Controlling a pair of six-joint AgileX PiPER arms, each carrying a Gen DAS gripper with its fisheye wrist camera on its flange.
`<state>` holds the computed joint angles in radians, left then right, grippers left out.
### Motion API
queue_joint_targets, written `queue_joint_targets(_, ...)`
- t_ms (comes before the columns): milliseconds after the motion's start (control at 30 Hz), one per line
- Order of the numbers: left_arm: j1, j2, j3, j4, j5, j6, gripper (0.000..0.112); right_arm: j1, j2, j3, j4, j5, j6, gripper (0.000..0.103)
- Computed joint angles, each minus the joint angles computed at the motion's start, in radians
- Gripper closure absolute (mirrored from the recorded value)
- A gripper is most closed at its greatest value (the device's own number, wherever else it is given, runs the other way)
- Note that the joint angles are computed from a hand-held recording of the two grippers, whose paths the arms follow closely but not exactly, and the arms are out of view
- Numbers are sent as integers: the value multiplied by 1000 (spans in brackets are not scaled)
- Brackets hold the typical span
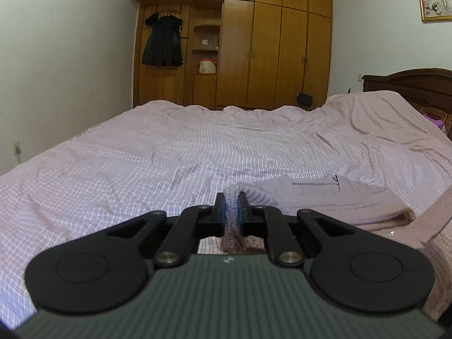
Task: Fold small clothes
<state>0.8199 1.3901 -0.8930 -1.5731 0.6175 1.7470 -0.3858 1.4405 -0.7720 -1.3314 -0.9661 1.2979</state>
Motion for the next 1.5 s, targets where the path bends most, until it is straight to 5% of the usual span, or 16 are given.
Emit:
queue_joint_targets(433,-118,99,-120,-94,-103,104,102,89,99,-106,128,54,-83,97)
queue_joint_targets(767,-252,266,-313,-162,-260,197,101,179,272,-282,255,129,-163,97)
queue_joint_targets(967,-290,422,-522,25,-264,-34,101,222,441,-503,267,238,-119,97)
queue_joint_targets(1133,-322,584,-756,433,-236,-478,101,265,618,-732,279,301,-40,97)
queue_joint_targets(1233,-361,669,-849,554,-276,-597,101,312,748,-881,374,363,-54,97)
queue_joint_targets(1367,-389,749,-914,556,-321,-629,101,391,875,-1019,591,514,-254,97)
queue_joint_targets(1500,-403,834,-986,538,-351,-636,101,383,984,-1142,550,501,-174,97)
